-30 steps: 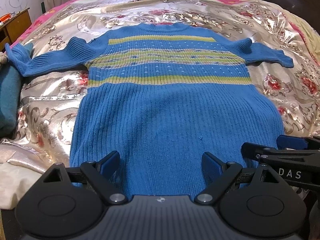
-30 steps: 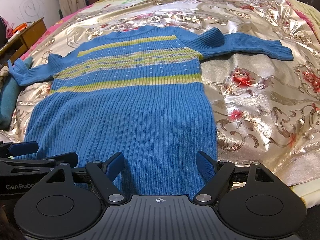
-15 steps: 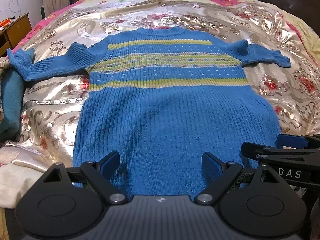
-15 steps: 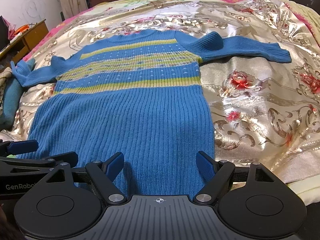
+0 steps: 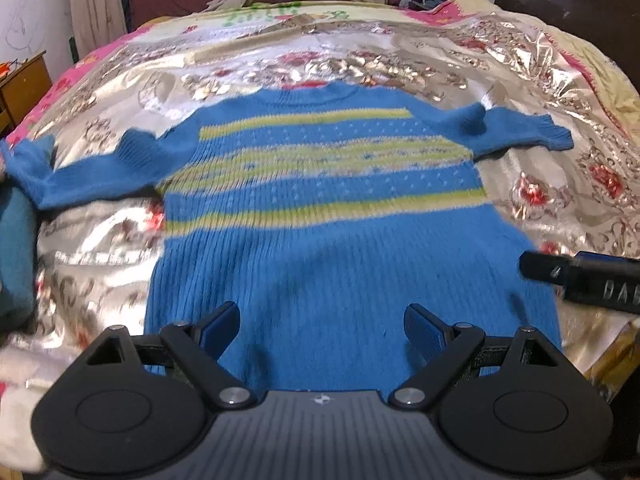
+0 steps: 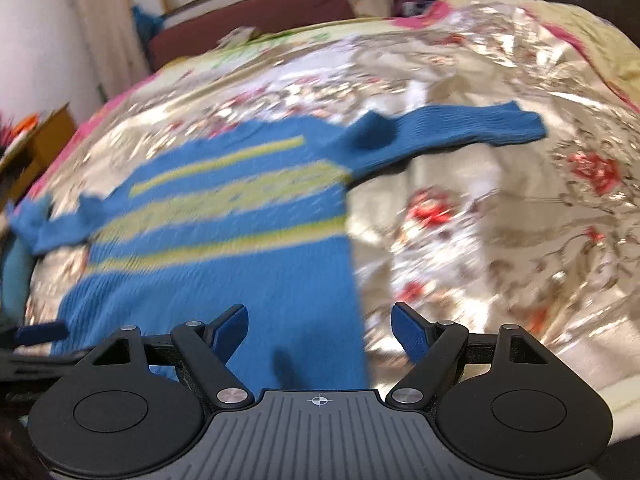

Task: Fold small clothes
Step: 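Reach the right gripper to a sleeve cuff and close on it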

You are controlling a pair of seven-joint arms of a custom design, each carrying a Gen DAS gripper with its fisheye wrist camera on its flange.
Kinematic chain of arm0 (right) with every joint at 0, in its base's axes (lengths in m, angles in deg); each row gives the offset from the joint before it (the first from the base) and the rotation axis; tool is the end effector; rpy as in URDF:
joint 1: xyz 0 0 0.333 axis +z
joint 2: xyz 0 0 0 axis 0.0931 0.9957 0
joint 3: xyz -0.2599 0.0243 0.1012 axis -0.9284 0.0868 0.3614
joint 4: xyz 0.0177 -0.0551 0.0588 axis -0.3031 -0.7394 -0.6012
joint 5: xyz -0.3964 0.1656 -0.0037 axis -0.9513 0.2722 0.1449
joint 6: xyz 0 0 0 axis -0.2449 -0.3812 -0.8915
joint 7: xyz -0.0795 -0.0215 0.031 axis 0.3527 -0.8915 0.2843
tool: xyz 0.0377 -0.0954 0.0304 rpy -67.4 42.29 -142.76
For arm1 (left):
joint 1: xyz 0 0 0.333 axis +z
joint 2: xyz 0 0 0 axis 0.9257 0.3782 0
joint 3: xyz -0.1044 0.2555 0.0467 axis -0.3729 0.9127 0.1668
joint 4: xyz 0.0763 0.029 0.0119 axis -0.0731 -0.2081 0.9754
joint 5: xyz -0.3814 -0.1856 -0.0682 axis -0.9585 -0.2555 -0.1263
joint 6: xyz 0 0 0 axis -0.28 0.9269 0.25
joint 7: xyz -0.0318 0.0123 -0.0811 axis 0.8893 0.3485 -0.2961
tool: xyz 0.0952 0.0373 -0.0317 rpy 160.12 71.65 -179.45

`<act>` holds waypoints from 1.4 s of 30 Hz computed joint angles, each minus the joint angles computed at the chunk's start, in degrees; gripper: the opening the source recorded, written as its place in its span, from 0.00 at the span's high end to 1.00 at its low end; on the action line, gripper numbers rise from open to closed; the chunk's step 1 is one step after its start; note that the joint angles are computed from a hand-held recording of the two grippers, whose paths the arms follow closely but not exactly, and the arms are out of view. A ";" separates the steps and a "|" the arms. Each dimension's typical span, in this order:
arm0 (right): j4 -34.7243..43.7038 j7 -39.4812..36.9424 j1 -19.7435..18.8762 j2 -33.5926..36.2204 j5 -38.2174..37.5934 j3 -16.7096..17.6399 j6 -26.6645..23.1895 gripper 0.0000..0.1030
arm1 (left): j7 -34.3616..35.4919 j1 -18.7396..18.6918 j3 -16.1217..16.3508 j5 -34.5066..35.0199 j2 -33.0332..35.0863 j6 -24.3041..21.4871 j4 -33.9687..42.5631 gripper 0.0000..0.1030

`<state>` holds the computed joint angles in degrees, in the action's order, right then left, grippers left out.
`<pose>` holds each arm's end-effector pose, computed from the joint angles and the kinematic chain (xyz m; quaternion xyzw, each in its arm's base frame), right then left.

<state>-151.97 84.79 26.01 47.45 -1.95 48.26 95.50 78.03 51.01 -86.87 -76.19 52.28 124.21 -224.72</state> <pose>0.4544 0.2697 0.4923 -0.5938 0.7115 -0.2055 0.3146 0.4584 -0.1917 0.4994 -0.6186 0.7154 -0.2527 0.2044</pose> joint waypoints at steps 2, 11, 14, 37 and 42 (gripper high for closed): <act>-0.01 1.18 -1.62 0.28 0.03 -1.24 1.55 0.23 | 0.73 -0.25 0.17 -0.33 1.98 0.53 1.99 0.09; 5.78 7.81 -11.00 8.88 -0.95 -5.76 10.28 0.35 | 4.66 -0.59 -1.69 -3.22 14.40 2.87 14.48 0.09; 8.59 7.55 -12.19 13.38 2.70 -8.08 12.39 0.38 | 5.28 -0.11 -3.37 -3.70 19.86 3.34 19.98 0.09; 18.15 14.51 -17.43 30.67 8.60 -11.71 27.56 0.74 | 1.51 4.12 -8.61 -1.25 32.26 2.12 30.56 0.09; 16.46 10.00 -25.32 30.70 16.82 -3.37 31.32 0.74 | 1.66 4.28 -8.15 -1.55 30.61 1.10 29.06 0.09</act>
